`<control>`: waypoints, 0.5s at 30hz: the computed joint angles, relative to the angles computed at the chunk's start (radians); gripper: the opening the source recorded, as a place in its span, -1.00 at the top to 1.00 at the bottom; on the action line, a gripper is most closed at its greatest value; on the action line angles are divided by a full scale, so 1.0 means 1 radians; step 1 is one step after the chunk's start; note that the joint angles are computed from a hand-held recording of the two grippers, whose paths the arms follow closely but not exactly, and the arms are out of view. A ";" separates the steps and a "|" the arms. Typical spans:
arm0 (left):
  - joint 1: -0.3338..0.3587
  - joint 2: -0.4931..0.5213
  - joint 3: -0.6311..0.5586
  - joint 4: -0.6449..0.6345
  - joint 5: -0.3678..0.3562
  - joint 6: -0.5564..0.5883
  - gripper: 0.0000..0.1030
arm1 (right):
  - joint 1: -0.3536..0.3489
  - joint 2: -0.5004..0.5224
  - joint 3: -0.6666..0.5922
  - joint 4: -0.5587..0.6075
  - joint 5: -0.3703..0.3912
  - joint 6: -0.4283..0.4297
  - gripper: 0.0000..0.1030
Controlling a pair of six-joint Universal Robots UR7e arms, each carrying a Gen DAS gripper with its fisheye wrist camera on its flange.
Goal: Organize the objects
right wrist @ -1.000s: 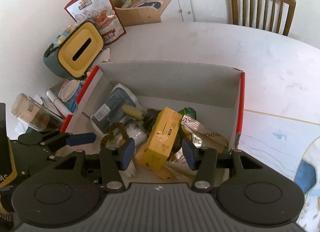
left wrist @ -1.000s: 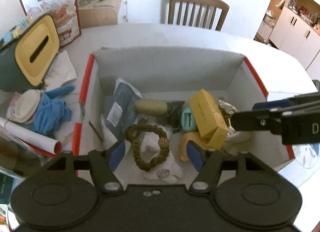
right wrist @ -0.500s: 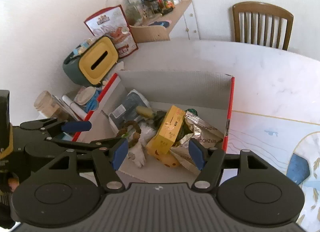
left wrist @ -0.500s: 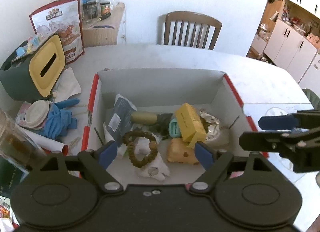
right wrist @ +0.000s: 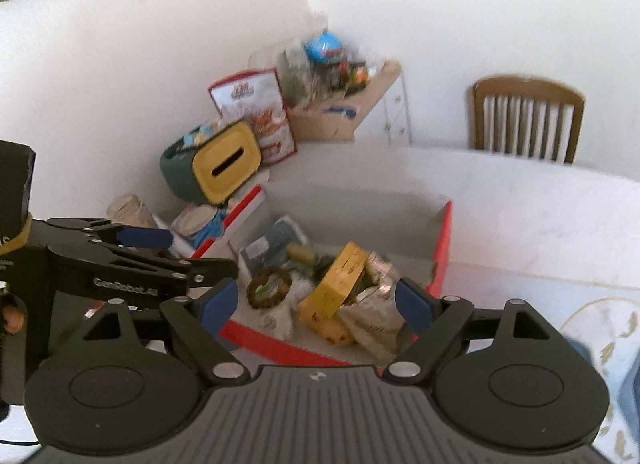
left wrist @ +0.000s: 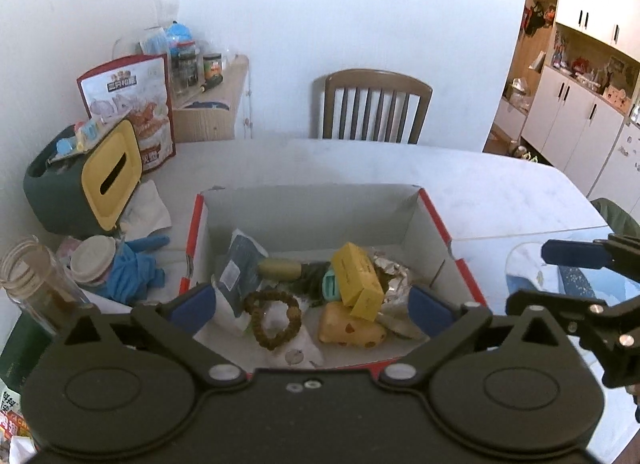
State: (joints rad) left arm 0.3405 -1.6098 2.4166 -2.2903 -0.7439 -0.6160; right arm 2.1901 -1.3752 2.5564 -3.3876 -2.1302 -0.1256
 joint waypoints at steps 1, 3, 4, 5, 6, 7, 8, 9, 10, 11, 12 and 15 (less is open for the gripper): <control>-0.006 -0.002 0.001 0.007 0.003 -0.007 -0.99 | 0.005 0.000 0.007 -0.020 -0.009 -0.009 -0.75; -0.014 -0.004 0.003 0.017 0.006 -0.014 -0.99 | 0.011 -0.009 0.024 -0.049 -0.014 -0.014 -0.79; -0.017 -0.005 0.004 0.021 0.006 -0.017 -0.99 | 0.012 -0.018 0.031 -0.055 -0.010 -0.019 -0.82; -0.019 -0.008 0.006 0.022 0.003 -0.019 -0.99 | 0.014 -0.022 0.037 -0.064 -0.011 -0.023 -0.85; -0.021 -0.011 0.008 0.024 -0.001 -0.022 -0.99 | 0.018 -0.024 0.043 -0.082 -0.015 -0.028 -0.89; -0.024 -0.013 0.010 0.026 -0.004 -0.028 -0.99 | 0.023 -0.024 0.050 -0.102 -0.022 -0.032 -0.90; -0.026 -0.017 0.012 0.031 -0.008 -0.032 -0.99 | 0.027 -0.029 0.055 -0.111 -0.025 -0.036 -0.91; -0.028 -0.019 0.014 0.033 -0.011 -0.034 -0.99 | 0.031 -0.029 0.059 -0.121 -0.030 -0.036 -0.91; -0.031 -0.022 0.017 0.032 -0.014 -0.038 -0.99 | 0.037 -0.028 0.061 -0.131 -0.041 -0.035 -0.91; -0.038 -0.025 0.022 0.033 -0.014 -0.044 -0.99 | 0.044 -0.025 0.063 -0.141 -0.054 -0.036 -0.91; -0.041 -0.026 0.024 0.032 -0.015 -0.045 -0.99 | 0.048 -0.021 0.066 -0.153 -0.060 -0.039 -0.92; -0.061 -0.032 0.036 0.033 -0.010 -0.056 -0.99 | 0.055 -0.022 0.082 -0.191 -0.059 -0.050 -1.00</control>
State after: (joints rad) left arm 0.2791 -1.6421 2.4523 -2.2575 -0.7538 -0.6723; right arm 2.2450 -1.3971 2.6386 -3.5783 -2.1890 -0.1756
